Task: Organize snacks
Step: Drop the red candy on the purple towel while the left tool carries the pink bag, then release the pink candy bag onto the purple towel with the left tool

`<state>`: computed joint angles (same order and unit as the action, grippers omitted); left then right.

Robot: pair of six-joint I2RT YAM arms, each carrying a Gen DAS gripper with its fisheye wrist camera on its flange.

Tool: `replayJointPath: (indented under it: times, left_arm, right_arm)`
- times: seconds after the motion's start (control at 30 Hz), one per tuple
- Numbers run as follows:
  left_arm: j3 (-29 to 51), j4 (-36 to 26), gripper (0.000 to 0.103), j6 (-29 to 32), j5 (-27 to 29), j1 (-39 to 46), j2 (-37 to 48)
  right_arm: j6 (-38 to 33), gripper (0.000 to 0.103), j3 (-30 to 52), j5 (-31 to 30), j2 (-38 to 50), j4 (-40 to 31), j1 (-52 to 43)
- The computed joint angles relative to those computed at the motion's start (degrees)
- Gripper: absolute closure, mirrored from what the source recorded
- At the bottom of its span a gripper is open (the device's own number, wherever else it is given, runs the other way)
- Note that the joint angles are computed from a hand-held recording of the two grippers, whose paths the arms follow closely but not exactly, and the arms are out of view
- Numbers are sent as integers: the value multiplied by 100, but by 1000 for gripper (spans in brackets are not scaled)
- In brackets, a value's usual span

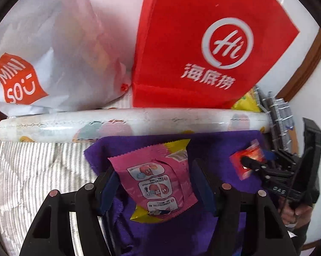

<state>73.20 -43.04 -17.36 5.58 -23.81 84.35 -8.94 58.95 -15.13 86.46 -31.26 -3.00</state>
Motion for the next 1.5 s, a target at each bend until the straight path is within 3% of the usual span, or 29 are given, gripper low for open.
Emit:
replayJointPath:
  times: [0.23,0.4,0.47,0.6,0.83,0.93,1.23,1.33,1.5]
  left_arm:
    - [90,-144,39,20,-43,-83,27]
    - [206,-295,35,44,-96,-152,-1]
    - [271,-354,24,31,-195,-221,-20]
    - [403,-483,23,50,-418,-383,-76]
    - [508,-564,23,64,-683,-619,-491]
    - [554,-577,23,68,-629,-691,-626]
    - [944,-1081,23,-151,-760,-949,-982]
    - [1062,-1270,23,-200,-789,-1060,-1166]
    - [753,-1441,23,-281,-1020,-1271,-1693]
  right_arm:
    - [67,31,-46,-98,-401,-35,-108]
    - [218,31,-139,95,-798,2,-92]
    - [350,31,-198,206,-988,84,-105]
    - [645,32,-55,376,-1200,-92,-75]
    - [778,35,-84,1267,-2077,-354,374]
    - [874,37,-83,1361,-2516,-645,350]
    - [1034,41,-102,504,-4087,-2138,-202]
    - [1190,48,-406,711,-4608,-2474,268]
    - [1821,56,-1017,1591,-5108,-2546,1573]
